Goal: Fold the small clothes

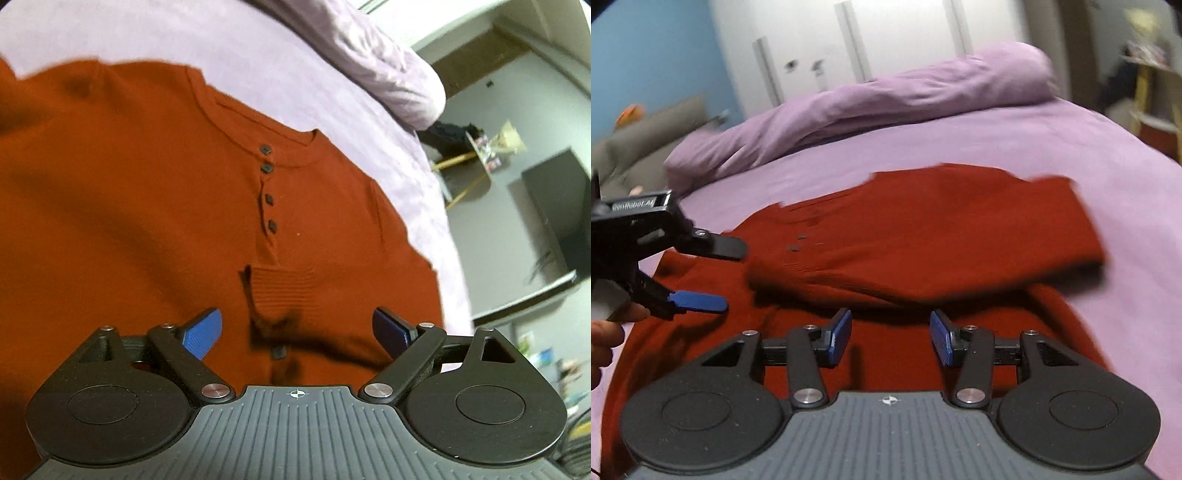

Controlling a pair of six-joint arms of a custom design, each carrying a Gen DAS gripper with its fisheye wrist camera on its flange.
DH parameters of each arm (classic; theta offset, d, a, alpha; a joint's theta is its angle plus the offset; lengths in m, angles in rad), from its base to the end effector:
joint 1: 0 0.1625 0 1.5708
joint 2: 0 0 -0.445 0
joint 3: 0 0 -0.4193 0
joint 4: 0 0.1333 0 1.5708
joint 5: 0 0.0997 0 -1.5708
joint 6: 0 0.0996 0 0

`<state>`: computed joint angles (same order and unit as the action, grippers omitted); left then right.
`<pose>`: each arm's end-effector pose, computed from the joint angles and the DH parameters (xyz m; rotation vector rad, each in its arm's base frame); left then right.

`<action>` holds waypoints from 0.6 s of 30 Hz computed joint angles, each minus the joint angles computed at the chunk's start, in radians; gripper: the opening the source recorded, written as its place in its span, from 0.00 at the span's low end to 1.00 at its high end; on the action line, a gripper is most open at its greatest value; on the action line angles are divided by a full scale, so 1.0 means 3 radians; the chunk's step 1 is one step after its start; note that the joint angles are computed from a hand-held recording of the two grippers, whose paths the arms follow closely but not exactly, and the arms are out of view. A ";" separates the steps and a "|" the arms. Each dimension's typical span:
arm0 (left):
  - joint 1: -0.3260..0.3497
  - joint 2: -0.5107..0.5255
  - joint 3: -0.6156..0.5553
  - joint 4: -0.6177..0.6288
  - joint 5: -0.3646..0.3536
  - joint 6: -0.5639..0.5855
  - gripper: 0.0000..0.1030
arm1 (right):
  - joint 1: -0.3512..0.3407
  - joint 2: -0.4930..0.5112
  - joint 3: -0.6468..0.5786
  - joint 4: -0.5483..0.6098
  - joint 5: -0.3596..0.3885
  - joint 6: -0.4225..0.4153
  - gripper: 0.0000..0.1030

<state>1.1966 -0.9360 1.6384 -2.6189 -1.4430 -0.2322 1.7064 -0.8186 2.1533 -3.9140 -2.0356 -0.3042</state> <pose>-0.1241 -0.7154 0.1908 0.1837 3.0660 -0.5704 0.1596 -0.5137 0.1166 0.2114 -2.3414 1.2354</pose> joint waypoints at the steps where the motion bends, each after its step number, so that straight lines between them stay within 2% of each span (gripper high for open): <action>1: 0.0025 0.0024 -0.0034 0.0053 -0.0101 -0.0062 0.89 | -0.0043 -0.0056 0.0068 -0.0023 0.0037 0.0098 0.45; 3: 0.0063 0.0080 -0.0089 0.0148 -0.0266 -0.0138 0.87 | -0.0154 -0.0178 0.0192 -0.0002 0.0147 0.0321 0.45; 5: 0.0058 0.0117 -0.0123 0.0271 -0.0244 -0.0198 0.80 | -0.0243 -0.0236 0.0300 -0.0120 0.0320 0.0571 0.45; 6: 0.0055 0.0130 -0.0110 0.0234 -0.0223 -0.0193 0.80 | -0.0275 -0.0231 0.0336 -0.0177 0.0368 0.0665 0.45; 7: 0.0057 0.0142 -0.0107 0.0189 -0.0231 -0.0173 0.79 | -0.0287 -0.0209 0.0359 -0.0216 0.0382 0.0735 0.45; 9: 0.0053 0.0184 -0.0149 0.0171 -0.0205 -0.0183 0.70 | -0.0316 -0.0150 0.0409 -0.0333 0.0417 0.0769 0.45; 11: 0.0037 0.0222 -0.0197 0.0191 -0.0135 -0.0202 0.49 | -0.0300 -0.0112 0.0429 -0.0437 0.0398 0.0631 0.45; 12: 0.0028 0.0230 -0.0210 0.0204 -0.0104 -0.0198 0.42 | -0.0303 -0.0121 0.0450 -0.0462 0.0390 0.0554 0.45; 14: -0.0005 0.0252 -0.0263 0.0300 0.0022 -0.0162 0.16 | -0.0298 -0.0098 0.0425 -0.0475 0.0366 0.0479 0.45; 16: -0.0034 0.0266 -0.0296 0.0349 0.0183 -0.0060 0.07 | -0.0280 -0.0109 0.0386 -0.0426 0.0336 0.0478 0.45; 18: -0.0040 0.0248 -0.0290 0.0280 0.0197 0.0040 0.06 | -0.0256 -0.0135 0.0347 -0.0361 0.0303 0.0469 0.44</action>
<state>1.1845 -0.8617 1.5515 -2.5351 -1.3839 -0.2202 1.6295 -0.8592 2.2574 -4.0224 -1.9447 -0.1634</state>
